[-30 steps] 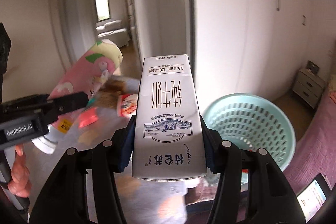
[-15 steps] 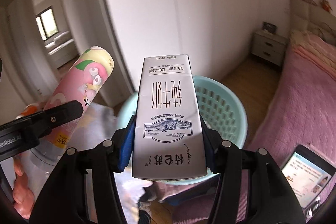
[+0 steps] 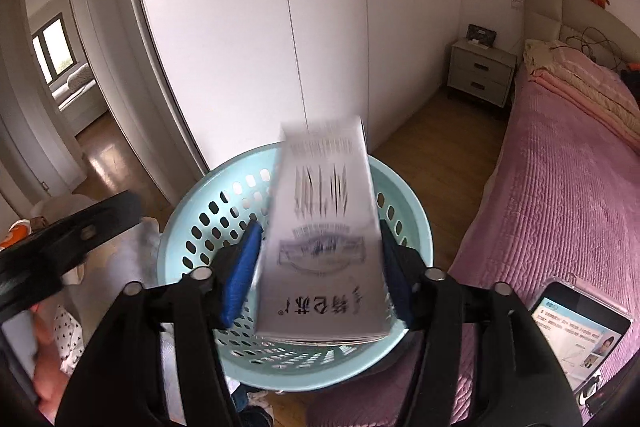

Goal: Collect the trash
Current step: 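Carry the carton and pink bottle over the teal basket and release both, then grasp the clear plastic bottle with the left tool while the right tool grasps the pink packet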

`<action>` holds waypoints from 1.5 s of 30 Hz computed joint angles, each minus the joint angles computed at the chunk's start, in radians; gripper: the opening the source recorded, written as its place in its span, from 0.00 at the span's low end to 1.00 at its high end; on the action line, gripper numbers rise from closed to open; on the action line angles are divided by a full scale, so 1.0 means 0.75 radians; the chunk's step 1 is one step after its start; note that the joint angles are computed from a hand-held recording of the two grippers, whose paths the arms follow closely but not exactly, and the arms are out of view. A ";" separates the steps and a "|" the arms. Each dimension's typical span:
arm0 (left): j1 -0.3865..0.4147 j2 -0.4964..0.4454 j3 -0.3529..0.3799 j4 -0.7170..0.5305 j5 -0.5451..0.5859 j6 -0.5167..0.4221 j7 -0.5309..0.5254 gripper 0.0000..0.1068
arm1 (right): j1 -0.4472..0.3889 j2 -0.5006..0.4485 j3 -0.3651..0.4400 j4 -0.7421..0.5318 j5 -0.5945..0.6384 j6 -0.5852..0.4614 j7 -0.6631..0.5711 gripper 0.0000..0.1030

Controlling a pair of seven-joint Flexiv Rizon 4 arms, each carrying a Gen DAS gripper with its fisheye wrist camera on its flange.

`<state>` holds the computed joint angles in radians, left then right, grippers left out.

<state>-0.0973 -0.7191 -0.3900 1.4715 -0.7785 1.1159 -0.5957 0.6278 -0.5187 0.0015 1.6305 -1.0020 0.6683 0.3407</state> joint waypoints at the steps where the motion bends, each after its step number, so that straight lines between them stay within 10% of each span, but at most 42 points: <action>1: 0.010 0.013 -0.008 0.017 -0.009 0.014 0.017 0.63 | -0.003 -0.007 0.000 -0.005 0.007 0.001 -0.002 0.61; 16: 0.195 0.358 -0.097 0.382 -0.621 0.213 0.537 0.63 | 0.066 -0.022 -0.008 -0.069 -0.080 0.028 0.018 0.62; 27: 0.190 0.496 0.146 0.440 -0.954 0.300 0.768 0.71 | 0.196 -0.209 -0.060 -0.421 -0.132 0.093 -0.232 0.62; 40: 0.337 0.239 0.463 0.182 -0.245 0.107 0.170 0.76 | 0.308 -0.615 -0.130 -1.044 0.227 0.107 -0.724 0.62; 45: 0.435 0.184 0.409 0.116 -0.104 -0.059 0.114 0.76 | 0.328 -0.732 -0.156 -1.239 0.361 0.072 -0.850 0.62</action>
<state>0.2287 -0.5812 -0.0832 1.5587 -0.8565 1.0720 -0.5099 0.8740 -1.0675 -0.1152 0.7014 -0.7312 0.7222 -0.2966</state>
